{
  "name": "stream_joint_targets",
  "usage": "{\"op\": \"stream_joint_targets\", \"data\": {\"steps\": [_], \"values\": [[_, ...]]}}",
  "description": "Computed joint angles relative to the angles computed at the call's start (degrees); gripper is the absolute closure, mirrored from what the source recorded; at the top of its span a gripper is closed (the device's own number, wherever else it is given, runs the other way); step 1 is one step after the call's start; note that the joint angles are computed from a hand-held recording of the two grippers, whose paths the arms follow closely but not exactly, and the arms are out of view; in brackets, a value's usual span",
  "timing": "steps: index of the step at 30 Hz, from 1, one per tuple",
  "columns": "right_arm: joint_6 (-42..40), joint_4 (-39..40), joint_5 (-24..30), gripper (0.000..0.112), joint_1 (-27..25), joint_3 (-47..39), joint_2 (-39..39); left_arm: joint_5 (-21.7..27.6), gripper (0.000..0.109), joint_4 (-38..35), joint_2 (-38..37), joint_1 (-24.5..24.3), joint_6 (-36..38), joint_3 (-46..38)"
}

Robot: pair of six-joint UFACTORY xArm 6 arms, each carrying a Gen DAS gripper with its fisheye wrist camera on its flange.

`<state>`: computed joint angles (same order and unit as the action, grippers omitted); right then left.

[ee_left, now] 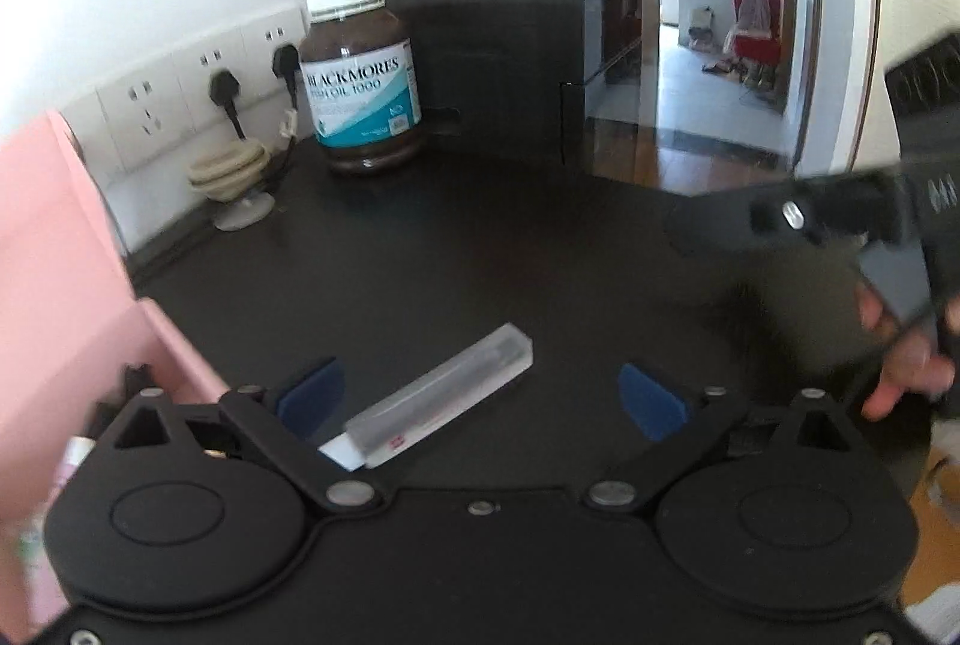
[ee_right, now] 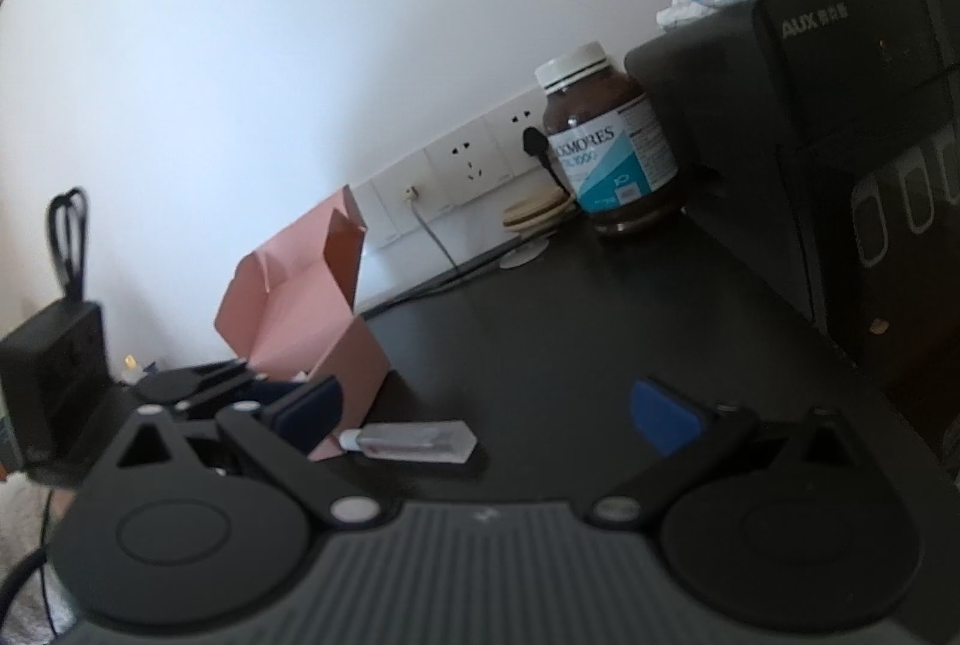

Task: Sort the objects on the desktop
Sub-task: 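Lower the open left gripper over the clear sanitizer bottle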

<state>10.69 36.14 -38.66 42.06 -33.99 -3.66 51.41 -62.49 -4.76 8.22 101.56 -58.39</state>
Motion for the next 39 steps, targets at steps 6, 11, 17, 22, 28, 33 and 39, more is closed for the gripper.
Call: {"op": "stream_joint_targets", "data": {"steps": [6, 11, 17, 22, 28, 33, 39], "values": [[7.2, -6.8, -1.0, 0.010, -2.5, 1.8, -0.4, -1.1, 0.020, 1.6, 2.3, -1.0, -1.8, -2.2], [9.7, -9.4, -2.3, 0.010, -3.3, 2.4, -0.2, -0.7, 0.027, 1.6, 2.6, -0.5, 0.5, -2.7], [10.8, -8.2, -3.1, 0.010, -3.2, 2.5, -0.1, -3.1, 0.032, 1.1, 2.7, -1.5, 1.9, -2.4], [9.9, -7.4, -3.3, 0.010, -2.7, 2.4, 0.0, -5.6, 0.040, 2.4, 1.3, -2.8, 3.4, -0.7], [11.0, -7.5, -3.9, 0.010, -2.8, 2.7, 0.0, -6.2, 0.040, 5.6, 1.7, -3.7, 1.4, -1.2], [10.3, -6.7, -3.9, 0.010, -2.4, 2.6, 0.1, -8.1, 0.041, 7.6, 2.2, -5.0, -2.0, -1.8], [11.7, -7.3, -4.7, 0.010, -2.7, 2.9, 0.1, -4.4, 0.063, 9.0, 0.4, -2.9, -2.4, -0.6]]}}
